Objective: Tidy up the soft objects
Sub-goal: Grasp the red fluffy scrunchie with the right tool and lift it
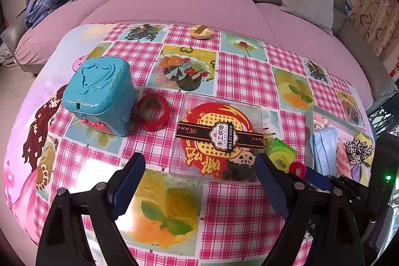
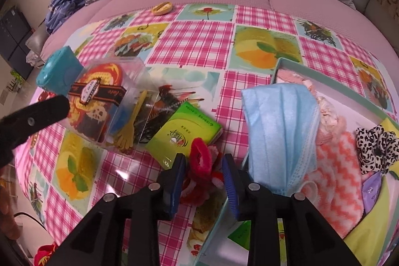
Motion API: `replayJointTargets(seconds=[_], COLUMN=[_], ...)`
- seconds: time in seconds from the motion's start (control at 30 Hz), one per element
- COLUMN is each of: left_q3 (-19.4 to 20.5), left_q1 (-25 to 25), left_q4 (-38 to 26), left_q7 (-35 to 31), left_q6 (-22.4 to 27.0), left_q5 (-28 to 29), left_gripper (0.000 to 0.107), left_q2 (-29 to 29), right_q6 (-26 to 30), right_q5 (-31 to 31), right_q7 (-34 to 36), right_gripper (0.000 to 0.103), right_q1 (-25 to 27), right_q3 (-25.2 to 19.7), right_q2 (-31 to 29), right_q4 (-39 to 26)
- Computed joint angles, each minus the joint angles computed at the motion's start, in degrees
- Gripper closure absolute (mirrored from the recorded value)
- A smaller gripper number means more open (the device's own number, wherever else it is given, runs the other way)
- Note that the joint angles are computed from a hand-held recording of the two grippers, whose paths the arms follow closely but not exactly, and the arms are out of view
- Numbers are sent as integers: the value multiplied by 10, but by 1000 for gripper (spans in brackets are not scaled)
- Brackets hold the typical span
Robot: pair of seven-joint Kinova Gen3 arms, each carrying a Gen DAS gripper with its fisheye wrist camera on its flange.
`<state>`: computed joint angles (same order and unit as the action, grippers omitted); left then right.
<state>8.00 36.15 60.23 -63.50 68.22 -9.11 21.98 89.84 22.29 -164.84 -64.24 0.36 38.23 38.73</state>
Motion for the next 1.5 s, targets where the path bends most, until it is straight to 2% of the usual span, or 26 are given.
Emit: replayJointTargets(seconds=[0.13, 0.2, 0.37, 0.57, 0.7, 0.97, 1.33, 1.5], left_q3=[0, 0, 0, 2, 7, 15, 27, 23], left_q1=[0, 0, 1, 10, 17, 42, 74, 87], left_q4=[1, 1, 0, 4, 3, -13, -54, -89], left_q7=[1, 1, 1, -1, -10, -46, -124, -141], left_q6=[-1, -2, -3, -19, -29, -38, -32, -1], left_q5=[0, -1, -3, -12, -13, -16, 10, 24], left_gripper=[18, 18, 18, 18, 18, 18, 20, 20], left_q2=[-2, -2, -2, -8, -8, 3, 37, 68], right_q6=[0, -1, -5, -6, 20, 40, 66, 64], right_q5=[1, 0, 4, 34, 53, 105, 155, 168], right_q7=[-7, -11, -24, -33, -35, -72, -185, -214], right_gripper=[70, 79, 85, 85, 85, 85, 85, 85], right_q1=[-2, 0, -1, -19, -33, -61, -68, -60], right_q3=[2, 1, 1, 5, 9, 13, -18, -41], right_q2=[-1, -3, -13, -27, -30, -63, -127, -145], right_q4=[3, 6, 21, 23, 8, 33, 129, 158])
